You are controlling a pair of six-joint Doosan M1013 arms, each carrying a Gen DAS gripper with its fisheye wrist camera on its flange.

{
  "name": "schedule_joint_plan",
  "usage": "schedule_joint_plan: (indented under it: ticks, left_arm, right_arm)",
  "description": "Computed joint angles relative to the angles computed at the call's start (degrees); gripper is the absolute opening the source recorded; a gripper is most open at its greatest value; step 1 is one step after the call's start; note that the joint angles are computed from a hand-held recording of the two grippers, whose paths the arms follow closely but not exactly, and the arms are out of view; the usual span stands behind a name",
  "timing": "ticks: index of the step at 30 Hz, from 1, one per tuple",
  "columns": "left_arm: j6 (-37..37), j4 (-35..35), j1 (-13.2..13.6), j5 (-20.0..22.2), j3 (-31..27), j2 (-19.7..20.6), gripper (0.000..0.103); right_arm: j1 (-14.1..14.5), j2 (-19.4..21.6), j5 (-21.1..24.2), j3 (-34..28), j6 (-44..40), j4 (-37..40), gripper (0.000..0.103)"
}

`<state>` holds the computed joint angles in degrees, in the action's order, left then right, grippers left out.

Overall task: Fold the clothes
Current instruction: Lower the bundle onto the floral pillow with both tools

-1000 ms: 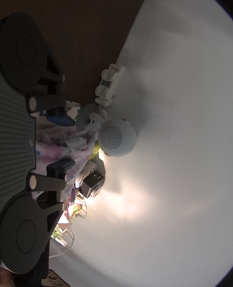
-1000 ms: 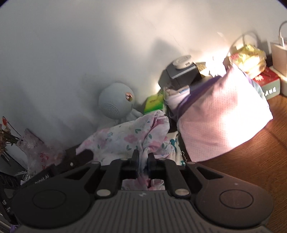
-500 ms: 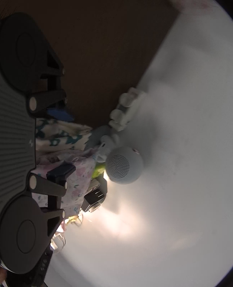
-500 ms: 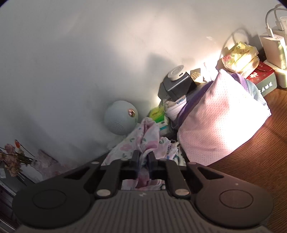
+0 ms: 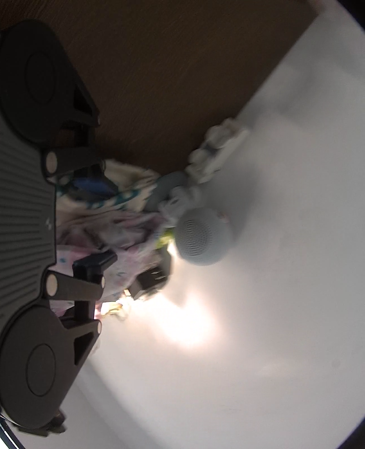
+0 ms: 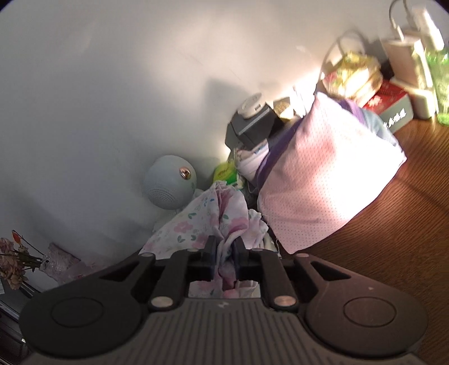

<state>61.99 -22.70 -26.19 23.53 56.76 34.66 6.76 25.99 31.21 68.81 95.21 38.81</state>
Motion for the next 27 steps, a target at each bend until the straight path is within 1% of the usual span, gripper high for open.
schedule_joint_plan:
  ticks: [2,3,4,5,6,7,8,9,10,11,12,13,14,15,16,17,18,19,20,21,22,24,25,27]
  left_arm:
    - [-1.19,0.89,0.15,-0.92,0.42,-0.44,0.044]
    - [-1.45,1.04,0.17,-1.42,0.65,-0.64,0.044]
    - [-1.47,1.04,0.17,-1.8,0.78,-0.78,0.044]
    - [-0.32,0.28,0.04,-1.68,0.48,-0.65,0.044]
    - [0.84,-0.49,-0.08,-1.55,0.16,-0.52,0.044]
    - [2.45,-1.65,-0.17,-1.19,-0.26,-0.34,0.044]
    - [5.61,-4.25,-0.12,0.05,-1.07,0.04,0.045]
    - [7.13,-5.9,-0.11,0.76,-1.52,0.36,0.047]
    - [8.56,-7.45,-0.1,1.49,-1.99,0.69,0.049]
    - [9.85,-9.1,-0.08,1.93,-2.32,0.99,0.05]
    - [11.02,-11.63,-0.08,1.04,-2.03,1.15,0.049]
    - [12.35,-14.25,-0.07,0.34,-1.83,1.35,0.047]
    - [13.67,-16.67,-0.01,0.33,-2.07,1.75,0.042]
    - [14.68,-18.57,0.01,0.16,-2.24,2.05,0.029]
    - [14.83,-18.66,-0.13,-1.05,-1.93,1.89,0.028]
    - [17.37,-20.97,-0.21,-3.07,-1.16,1.5,0.025]
    - [20.94,-24.3,-0.26,-4.95,-0.43,1.14,0.02]
    - [26.79,-29.75,-0.21,-6.27,0.14,0.83,0.018]
    - [29.95,-32.2,-0.24,-7.1,0.26,0.61,0.018]
    - [30.6,-31.64,-0.27,-7.07,0.14,0.47,0.017]
    - [28.25,-28.39,-0.36,-7.16,0.01,0.45,0.017]
    - [20.4,-19.08,-0.6,-6.83,-0.62,0.54,0.017]
    - [14.9,-13.95,-0.58,-5.43,-1.38,0.96,0.018]
    - [8.43,-8.5,-0.32,-1.58,-2.88,1.83,0.02]
  right_arm:
    - [0.27,-1.49,-2.13,1.43,-3.41,-0.19,0.022]
    - [0.67,-2.32,-3.84,2.19,-5.27,-1.74,0.028]
    - [1.2,-3.02,-5.32,2.72,-6.19,-4.65,0.033]
    - [1.66,-3.5,-6.36,3.05,-7.2,-6.94,0.04]
    - [2.04,-3.73,-6.68,3.06,-7.41,-9.35,0.04]
    - [2.26,-3.39,-5.25,2.29,-5.92,-11.79,0.039]
    - [2.39,-2.97,-3.67,1.5,-4.44,-13.53,0.037]
    - [2.26,-2.36,-1.81,0.71,-2.63,-13.92,0.03]
    - [2.04,-1.86,-0.3,0.16,-1.84,-13.09,0.025]
    - [1.62,-1.63,0.34,0.24,-3.21,-9.62,0.022]
    - [1.2,-1.39,0.94,0.33,-4.84,-5.95,0.022]
    - [0.85,-1.13,1.38,0.36,-6.48,-2.44,0.022]
    - [0.65,-0.87,1.87,0.17,-6.41,-0.82,0.021]
    - [0.44,-0.68,2.22,0.06,-6.67,1.09,0.016]
    - [0.18,-0.67,2.25,0.16,-7.83,3.75,0.013]
    - [-0.07,-0.65,2.3,0.27,-8.98,6.4,0.01]
    - [-0.32,-0.62,2.39,0.38,-10.12,9.05,0.008]
    - [-0.45,-0.61,2.41,0.45,-11.14,11.06,0.008]
    - [-0.3,-0.61,2.21,0.41,-11.88,11.57,0.008]
    - [-0.14,-0.62,2.0,0.37,-12.63,12.09,0.007]
    - [0.03,-0.58,1.95,0.27,-12.96,12.22,0.007]
    - [0.48,-0.37,2.39,-0.09,-11.37,10.25,0.007]
    - [0.78,-0.35,2.14,-0.11,-9.53,7.68,0.007]
    - [1.35,-0.21,2.25,-0.36,-5.0,1.39,0.007]
